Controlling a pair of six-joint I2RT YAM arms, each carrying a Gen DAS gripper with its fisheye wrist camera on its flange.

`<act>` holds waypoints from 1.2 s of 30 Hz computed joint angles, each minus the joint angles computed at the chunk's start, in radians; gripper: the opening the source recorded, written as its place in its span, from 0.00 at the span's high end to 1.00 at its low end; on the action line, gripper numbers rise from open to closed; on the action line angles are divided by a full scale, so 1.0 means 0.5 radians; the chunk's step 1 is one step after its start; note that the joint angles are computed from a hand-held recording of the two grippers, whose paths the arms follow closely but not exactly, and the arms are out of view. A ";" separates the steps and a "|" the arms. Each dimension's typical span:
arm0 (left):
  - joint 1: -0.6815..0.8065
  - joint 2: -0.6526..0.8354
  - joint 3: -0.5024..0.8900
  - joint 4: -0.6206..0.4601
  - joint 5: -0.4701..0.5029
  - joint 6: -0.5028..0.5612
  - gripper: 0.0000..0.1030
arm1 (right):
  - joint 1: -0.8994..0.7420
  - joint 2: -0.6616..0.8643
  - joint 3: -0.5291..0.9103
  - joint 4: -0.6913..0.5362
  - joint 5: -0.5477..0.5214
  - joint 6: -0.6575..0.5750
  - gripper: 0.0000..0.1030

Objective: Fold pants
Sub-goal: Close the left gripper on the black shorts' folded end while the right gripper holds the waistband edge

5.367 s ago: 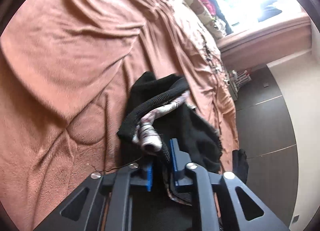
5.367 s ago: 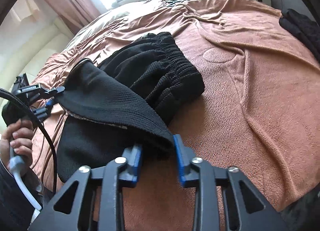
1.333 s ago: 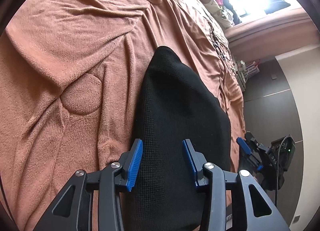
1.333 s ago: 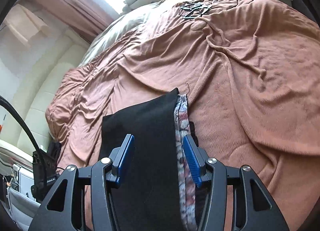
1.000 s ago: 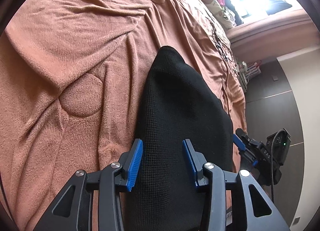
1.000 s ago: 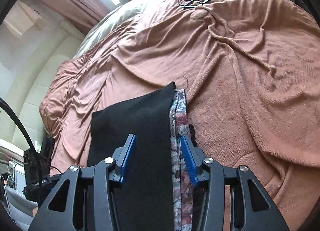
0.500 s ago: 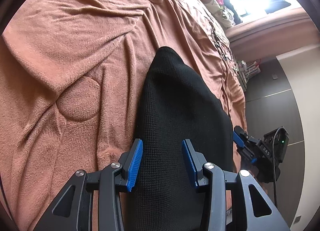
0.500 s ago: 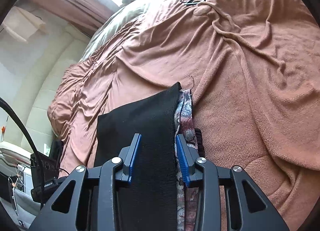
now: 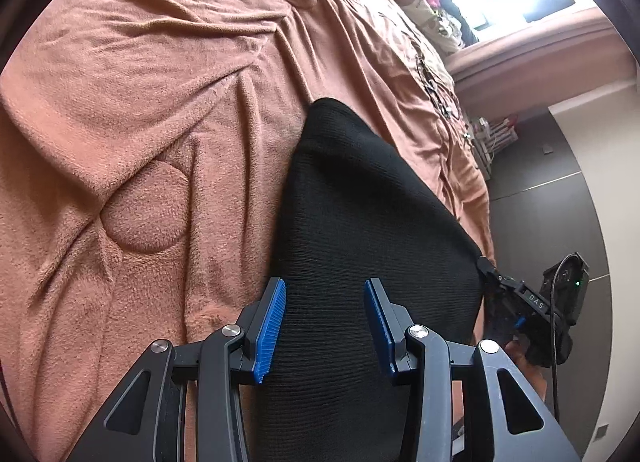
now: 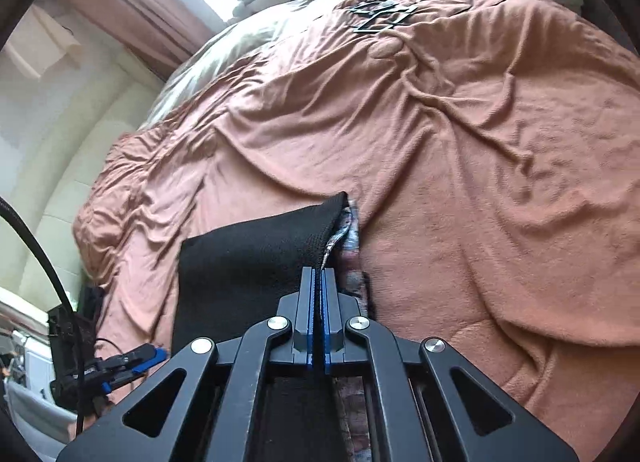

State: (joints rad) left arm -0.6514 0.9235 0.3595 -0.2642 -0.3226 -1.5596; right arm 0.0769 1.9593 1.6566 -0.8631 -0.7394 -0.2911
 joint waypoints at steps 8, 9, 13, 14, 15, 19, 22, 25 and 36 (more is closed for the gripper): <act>-0.014 0.141 -0.057 0.174 0.097 0.012 0.67 | -0.010 0.056 -0.046 0.054 0.020 0.058 1.00; -0.018 0.144 -0.064 0.185 0.096 -0.004 0.70 | -0.012 0.058 -0.039 0.043 0.008 0.050 1.00; -0.022 0.111 -0.114 0.230 0.089 -0.031 0.74 | -0.053 -0.002 -0.060 -0.008 -0.011 -0.066 0.97; -0.024 0.107 -0.117 0.230 0.088 -0.037 0.75 | -0.065 -0.007 -0.056 -0.026 -0.005 -0.096 0.92; -0.025 0.103 -0.117 0.226 0.089 -0.038 0.75 | -0.080 -0.014 -0.056 -0.045 -0.013 -0.126 0.80; -0.043 0.111 -0.098 0.200 0.074 -0.041 0.75 | -0.164 -0.105 -0.152 -0.075 -0.070 -0.308 0.38; -0.046 0.090 -0.101 0.186 0.069 -0.039 0.75 | -0.202 -0.111 -0.181 -0.204 -0.072 -0.518 0.38; -0.049 0.106 -0.097 0.201 0.068 -0.042 0.75 | -0.223 -0.113 -0.229 -0.288 -0.034 -0.668 0.38; -0.126 0.039 -0.102 0.124 0.036 -0.126 0.73 | -0.238 -0.027 -0.283 -0.351 0.001 -0.810 0.56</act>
